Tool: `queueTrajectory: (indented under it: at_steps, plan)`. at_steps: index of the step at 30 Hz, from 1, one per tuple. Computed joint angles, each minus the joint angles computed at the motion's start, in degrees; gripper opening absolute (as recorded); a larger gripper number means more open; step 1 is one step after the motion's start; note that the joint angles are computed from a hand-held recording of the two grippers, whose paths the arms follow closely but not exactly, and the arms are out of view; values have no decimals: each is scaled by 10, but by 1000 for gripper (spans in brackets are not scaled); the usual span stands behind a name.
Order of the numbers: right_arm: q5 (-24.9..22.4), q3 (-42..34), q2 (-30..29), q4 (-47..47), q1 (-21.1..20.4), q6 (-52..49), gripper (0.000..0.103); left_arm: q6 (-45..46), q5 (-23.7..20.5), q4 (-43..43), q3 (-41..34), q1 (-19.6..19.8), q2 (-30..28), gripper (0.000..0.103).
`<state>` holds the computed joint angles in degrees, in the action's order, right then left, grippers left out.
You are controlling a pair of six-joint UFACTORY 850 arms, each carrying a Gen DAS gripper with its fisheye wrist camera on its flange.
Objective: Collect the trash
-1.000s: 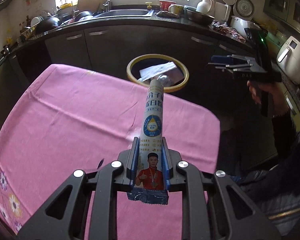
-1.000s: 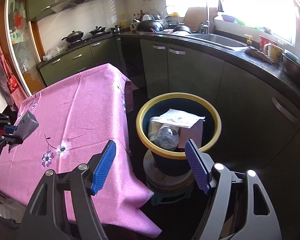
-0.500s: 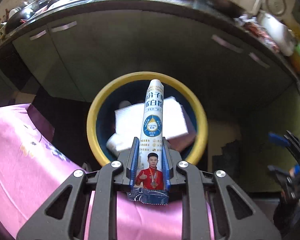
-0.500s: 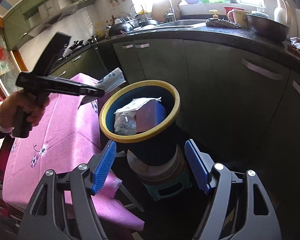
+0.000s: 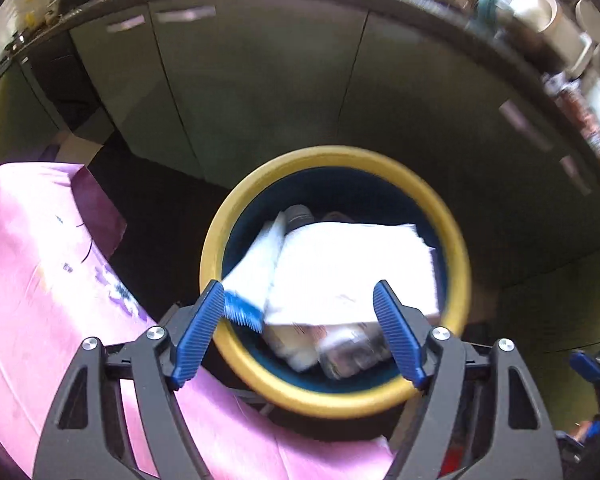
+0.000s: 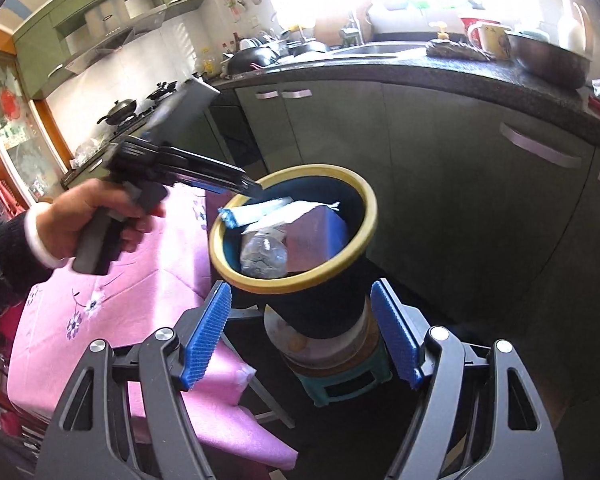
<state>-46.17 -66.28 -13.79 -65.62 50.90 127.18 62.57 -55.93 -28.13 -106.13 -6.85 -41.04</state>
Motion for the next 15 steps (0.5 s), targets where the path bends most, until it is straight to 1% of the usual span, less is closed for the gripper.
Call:
queueTrajectory:
  at_steps: [2,3,4,5,7,8,10,13,15]
  plan:
    - [-3,-15,-10,0,6,-9,73,62,-2,-67,49,35,48,75]
    - [-4,-24,-16,0,9,-15,73,97,-1,-103,77,57,76,83]
    - [-5,-33,-23,-2,13,-20,75,138,13,-140,114,80,108,90]
    - [-3,-42,-29,-4,16,-25,77,187,30,-182,156,102,144,92]
    - [0,-67,-45,-3,21,-47,77,300,70,-279,238,153,212,96]
    - [-1,-81,-54,-2,24,-61,77,339,88,-316,269,176,240,96]
    - [-5,-109,-72,-2,29,-84,80,376,101,-361,311,224,281,96]
    - [-14,-152,-98,-12,39,-109,86,384,106,-401,331,284,300,96]
    - [-24,-183,-116,-20,46,-131,94,399,128,-430,345,324,310,96]
